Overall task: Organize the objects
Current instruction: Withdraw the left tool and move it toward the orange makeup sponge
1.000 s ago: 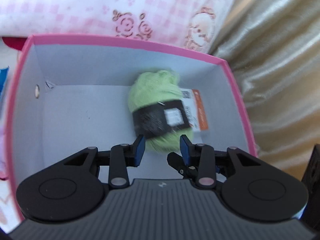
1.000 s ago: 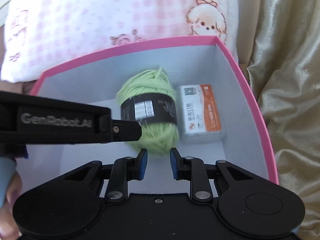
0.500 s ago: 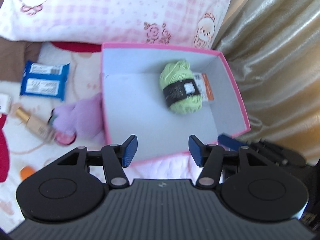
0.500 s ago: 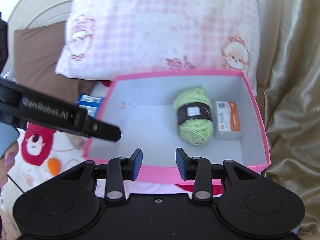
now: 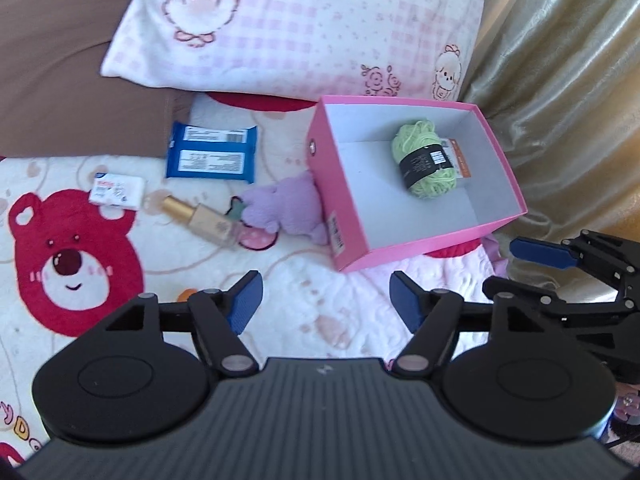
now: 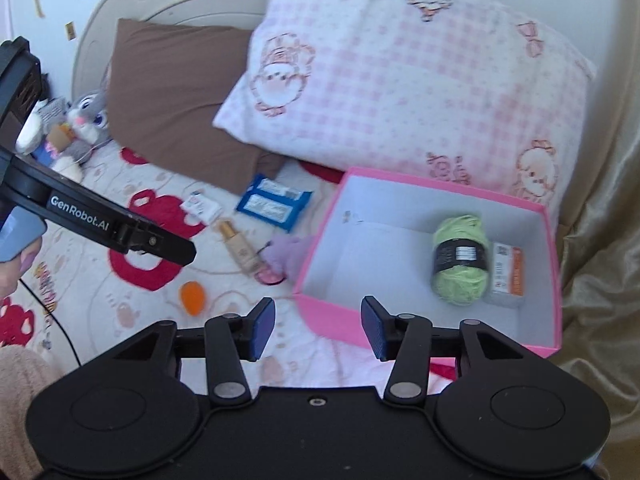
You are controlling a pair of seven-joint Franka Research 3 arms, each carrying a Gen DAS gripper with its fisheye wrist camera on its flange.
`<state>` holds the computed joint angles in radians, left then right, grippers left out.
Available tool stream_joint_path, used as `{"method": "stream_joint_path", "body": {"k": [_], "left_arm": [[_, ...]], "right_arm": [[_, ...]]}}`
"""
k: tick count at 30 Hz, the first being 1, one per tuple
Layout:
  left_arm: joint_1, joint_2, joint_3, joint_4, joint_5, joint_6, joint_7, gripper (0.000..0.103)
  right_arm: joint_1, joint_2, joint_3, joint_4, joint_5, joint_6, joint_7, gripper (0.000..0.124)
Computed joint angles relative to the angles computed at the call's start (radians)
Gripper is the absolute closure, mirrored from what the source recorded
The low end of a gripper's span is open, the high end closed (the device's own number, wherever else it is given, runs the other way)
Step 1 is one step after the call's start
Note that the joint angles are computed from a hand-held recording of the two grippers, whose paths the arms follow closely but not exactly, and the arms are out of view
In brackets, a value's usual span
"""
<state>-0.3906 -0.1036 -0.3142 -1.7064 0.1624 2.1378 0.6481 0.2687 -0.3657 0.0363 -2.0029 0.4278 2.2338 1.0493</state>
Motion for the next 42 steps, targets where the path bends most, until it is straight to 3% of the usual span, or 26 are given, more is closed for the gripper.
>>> {"method": "stream_joint_path", "body": {"k": [4,12,15,19,23,25,27,30,32,42], "left_arm": [[0.009,-0.079,0.008,-0.099,0.004,0.029,-0.001,0.030],[0.028,-0.172,0.030,-0.279,-0.040,0.141,-0.021,0.030],[0.030,-0.196,0.050,-0.358,-0.082,0.237,-0.018,0.030],[0.037,-0.205,0.052,-0.420,-0.089,0.322,-0.025,0.029],[0.048,-0.210,0.055,-0.468,-0.091,0.359,-0.037,0.029],[0.060,-0.220,0.052,-0.504,-0.070,0.387,-0.058,0.025],[0.068,-0.236,0.058,-0.553,-0.074,0.425,-0.087,0.015],[0.073,-0.258,0.076,-0.621,-0.086,0.469,-0.109,0.015],[0.078,-0.269,0.083,-0.657,-0.090,0.487,-0.115,0.015],[0.057,-0.260,0.119,-0.757,-0.149,0.571,-0.088,0.015]], "right_arm": [[0.031,-0.002,0.002,0.000,0.045,-0.026,-0.029,0.056],[0.072,0.030,0.021,0.013,0.088,-0.047,-0.073,0.047],[0.092,0.047,0.027,0.001,0.116,-0.029,-0.113,0.046],[0.111,0.081,0.048,-0.043,0.143,0.045,-0.124,0.046],[0.144,0.101,0.059,-0.087,0.182,0.131,-0.176,0.046],[0.161,0.113,0.065,-0.098,0.191,0.163,-0.218,0.046],[0.185,0.120,0.063,-0.114,0.233,0.203,-0.289,0.046],[0.219,0.119,0.061,-0.148,0.314,0.276,-0.406,0.045],[0.231,0.127,0.066,-0.155,0.327,0.298,-0.450,0.038],[0.266,0.203,0.111,-0.174,0.287,0.379,-0.521,0.038]]}}
